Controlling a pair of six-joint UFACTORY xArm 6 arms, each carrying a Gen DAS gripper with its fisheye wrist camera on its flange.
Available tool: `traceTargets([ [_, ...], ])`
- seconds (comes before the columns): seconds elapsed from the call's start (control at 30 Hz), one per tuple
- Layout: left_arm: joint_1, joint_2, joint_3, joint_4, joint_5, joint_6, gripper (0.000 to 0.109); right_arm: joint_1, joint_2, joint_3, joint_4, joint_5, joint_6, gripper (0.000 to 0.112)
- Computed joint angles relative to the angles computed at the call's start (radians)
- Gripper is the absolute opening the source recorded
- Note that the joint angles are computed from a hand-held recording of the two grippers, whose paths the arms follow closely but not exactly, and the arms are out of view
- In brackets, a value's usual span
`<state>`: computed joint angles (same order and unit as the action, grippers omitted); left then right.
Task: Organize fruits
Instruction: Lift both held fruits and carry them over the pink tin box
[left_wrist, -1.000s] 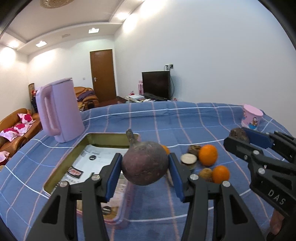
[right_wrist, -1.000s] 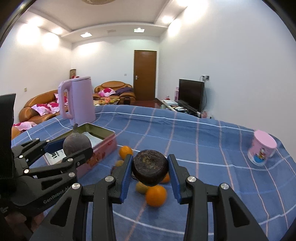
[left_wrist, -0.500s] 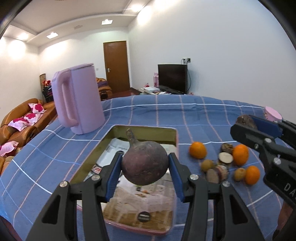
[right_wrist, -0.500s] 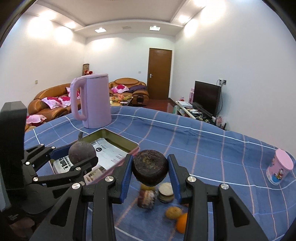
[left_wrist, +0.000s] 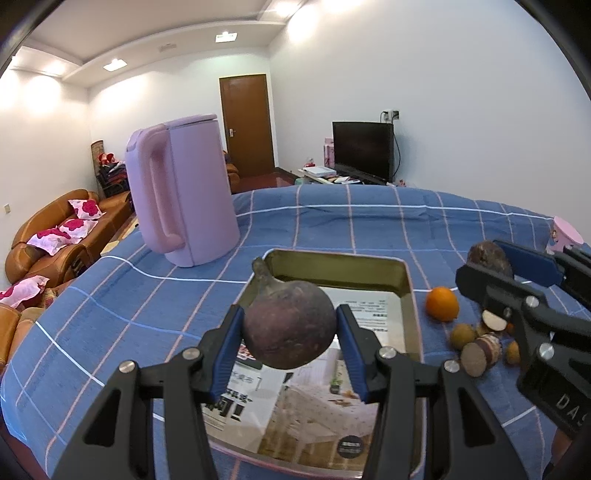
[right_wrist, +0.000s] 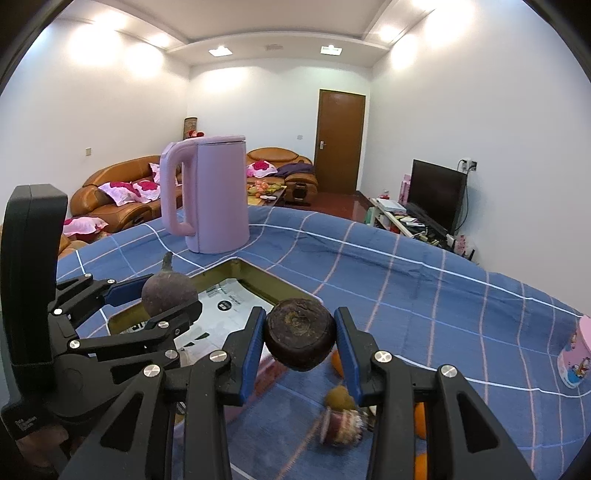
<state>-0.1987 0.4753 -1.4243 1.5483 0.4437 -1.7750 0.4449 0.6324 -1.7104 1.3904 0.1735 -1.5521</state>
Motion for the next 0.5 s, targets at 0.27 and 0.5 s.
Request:
traceTargets([
  [0.27, 0.030, 0.020, -0.018, -0.054, -0.018, 0.063, 0.053, 0.018, 0.049, -0.045, -0.128, 0.003, 0.117, 0.040],
  [0.5, 0.043, 0.036, -0.034, -0.097, -0.023, 0.123, 0.053, 0.034, 0.087, -0.079, -0.232, 0.006, 0.209, 0.040],
])
